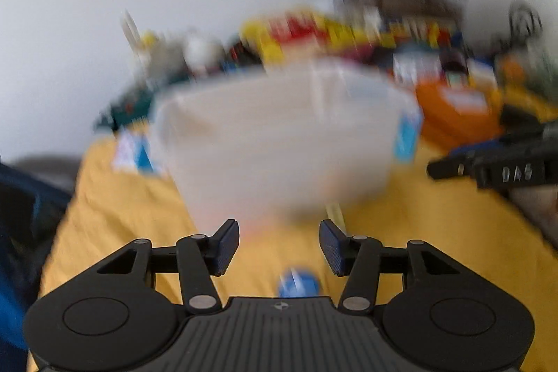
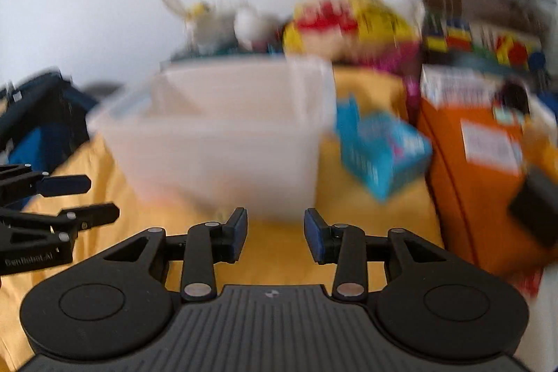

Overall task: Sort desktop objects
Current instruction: 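Carry both Duplo bricks over the white bin and open both tools, then grasp the blue airplane disc with the left tool while the right grasps the small yellow piece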

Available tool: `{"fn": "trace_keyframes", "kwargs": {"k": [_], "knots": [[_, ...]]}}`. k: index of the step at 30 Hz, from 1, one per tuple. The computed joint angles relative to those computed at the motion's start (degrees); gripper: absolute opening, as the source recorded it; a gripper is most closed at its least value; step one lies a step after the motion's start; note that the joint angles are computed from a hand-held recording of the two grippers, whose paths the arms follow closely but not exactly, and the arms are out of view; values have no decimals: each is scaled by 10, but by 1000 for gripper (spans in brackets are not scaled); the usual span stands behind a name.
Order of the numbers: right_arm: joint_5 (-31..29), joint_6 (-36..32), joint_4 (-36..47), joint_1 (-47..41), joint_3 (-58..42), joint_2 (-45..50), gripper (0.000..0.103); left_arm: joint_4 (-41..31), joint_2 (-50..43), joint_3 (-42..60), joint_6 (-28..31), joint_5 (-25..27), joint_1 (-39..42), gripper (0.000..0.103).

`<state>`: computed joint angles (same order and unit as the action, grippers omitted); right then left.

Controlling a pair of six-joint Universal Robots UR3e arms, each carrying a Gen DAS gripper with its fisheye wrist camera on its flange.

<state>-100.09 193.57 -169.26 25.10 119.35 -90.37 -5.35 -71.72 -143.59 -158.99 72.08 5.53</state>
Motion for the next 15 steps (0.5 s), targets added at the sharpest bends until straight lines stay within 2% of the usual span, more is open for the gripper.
{"fn": "trace_keyframes", "kwargs": {"k": [3, 7, 11, 13, 15], "knots": [[0, 21, 11, 16, 40, -2, 40, 40, -51, -31, 0, 12, -16, 55], [6, 43, 13, 29, 83, -18, 40, 93, -155, -6, -48, 34, -36, 55], [-8, 32, 13, 43, 83, -11, 40, 130, -237, 31, -68, 65, -58, 53], [-7, 27, 15, 42, 78, -7, 42, 146, -240, 21, -59, 47, -49, 42], [-8, 20, 5, 39, 69, 8, 45, 112, -206, 15, -44, 36, -42, 42]]}}
